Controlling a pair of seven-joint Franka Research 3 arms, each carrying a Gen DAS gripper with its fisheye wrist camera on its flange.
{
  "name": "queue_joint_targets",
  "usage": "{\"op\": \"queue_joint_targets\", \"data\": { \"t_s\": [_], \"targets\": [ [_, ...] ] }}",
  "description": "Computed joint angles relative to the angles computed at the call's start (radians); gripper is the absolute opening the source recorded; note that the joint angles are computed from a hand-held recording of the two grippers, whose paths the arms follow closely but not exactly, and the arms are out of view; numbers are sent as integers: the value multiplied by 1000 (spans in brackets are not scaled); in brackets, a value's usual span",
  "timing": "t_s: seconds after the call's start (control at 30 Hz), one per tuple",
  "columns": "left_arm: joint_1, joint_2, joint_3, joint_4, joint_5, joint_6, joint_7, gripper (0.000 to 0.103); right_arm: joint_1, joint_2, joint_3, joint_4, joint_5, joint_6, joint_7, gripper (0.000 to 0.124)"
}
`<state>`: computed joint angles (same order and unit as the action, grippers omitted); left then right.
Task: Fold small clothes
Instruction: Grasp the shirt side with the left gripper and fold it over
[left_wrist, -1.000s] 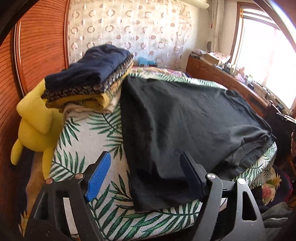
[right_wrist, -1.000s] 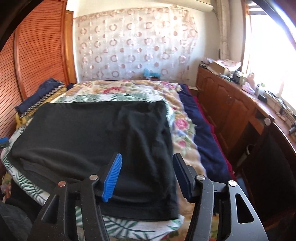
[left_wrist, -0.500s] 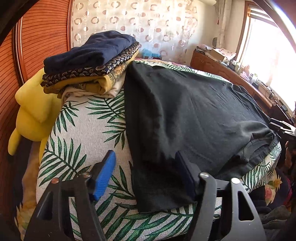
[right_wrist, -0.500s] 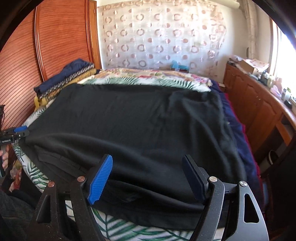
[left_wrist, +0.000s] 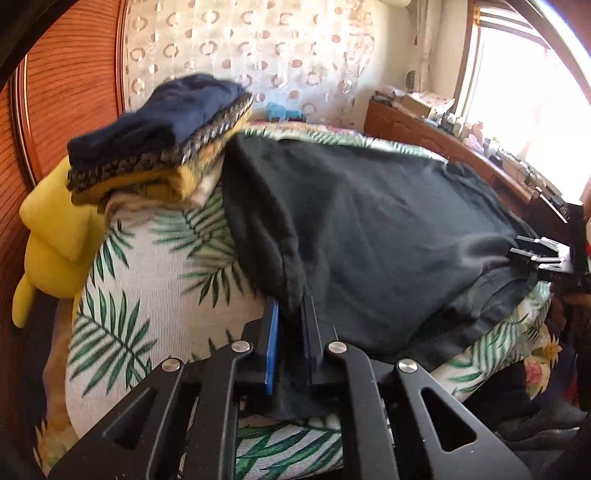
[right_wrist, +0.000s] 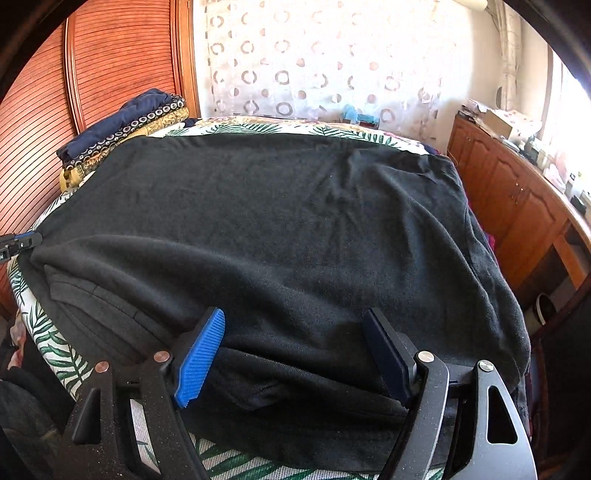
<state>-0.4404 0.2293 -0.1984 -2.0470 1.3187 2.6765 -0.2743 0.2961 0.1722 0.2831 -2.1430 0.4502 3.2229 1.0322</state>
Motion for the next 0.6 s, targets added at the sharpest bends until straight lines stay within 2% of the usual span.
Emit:
{"op": "queue_joint_targets", "data": {
  "t_s": [0.13, 0.17, 0.27, 0.43, 0.6],
  "targets": [
    [5, -9, 4, 32, 49, 40, -20, 11, 15, 11, -18, 19, -9, -12, 14, 79],
    [6, -5, 4, 49, 56, 45, -11, 11, 40, 22, -40, 25, -23, -7, 35, 79],
    [0, 20, 3, 111, 65, 51, 25, 11, -17, 21, 17, 25, 9, -4, 12, 79],
    [-21, 103, 15, 257, 30, 81, 141, 11, -232, 14, 246, 13, 158, 18, -143, 79],
    [-59, 206, 46, 433, -48, 118, 297, 11, -480, 11, 520, 3, 364, 55, -346, 79]
  ]
}}
